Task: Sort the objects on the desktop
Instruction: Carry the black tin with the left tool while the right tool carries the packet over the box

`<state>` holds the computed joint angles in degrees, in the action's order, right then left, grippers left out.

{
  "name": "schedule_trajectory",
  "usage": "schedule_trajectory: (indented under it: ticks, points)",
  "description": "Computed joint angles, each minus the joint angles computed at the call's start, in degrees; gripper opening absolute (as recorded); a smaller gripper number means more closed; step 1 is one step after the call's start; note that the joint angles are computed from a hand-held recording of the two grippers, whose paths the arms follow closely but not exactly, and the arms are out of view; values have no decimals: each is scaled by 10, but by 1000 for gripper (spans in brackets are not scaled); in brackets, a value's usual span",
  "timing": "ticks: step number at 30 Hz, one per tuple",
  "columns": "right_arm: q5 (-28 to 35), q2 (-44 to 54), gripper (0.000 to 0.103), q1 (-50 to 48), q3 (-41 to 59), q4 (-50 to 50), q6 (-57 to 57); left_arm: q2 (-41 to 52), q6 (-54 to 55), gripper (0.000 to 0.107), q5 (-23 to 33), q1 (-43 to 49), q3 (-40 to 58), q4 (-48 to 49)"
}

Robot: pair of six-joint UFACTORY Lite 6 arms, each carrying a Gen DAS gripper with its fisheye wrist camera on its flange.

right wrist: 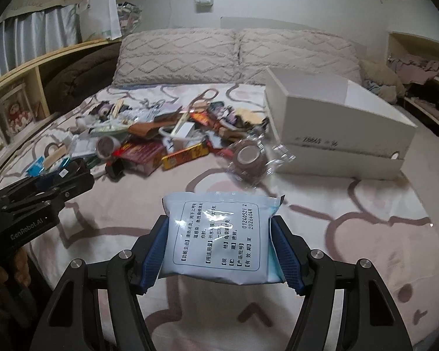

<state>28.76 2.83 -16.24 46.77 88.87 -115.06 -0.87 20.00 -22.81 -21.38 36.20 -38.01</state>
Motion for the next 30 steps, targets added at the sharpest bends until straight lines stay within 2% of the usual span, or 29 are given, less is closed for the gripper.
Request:
schedule_trajectory:
  ticks: [11,24,30]
  points:
    - [26,2,69,-50,70,-31,28,31,115,49,17,-34,111,-92]
    - [47,65,69,-80,200,-45,63,139,153,49,51,-41,295,-119]
    - [50,111,69,-82,274,-33,77,194,207,49,67,-44,384,-168]
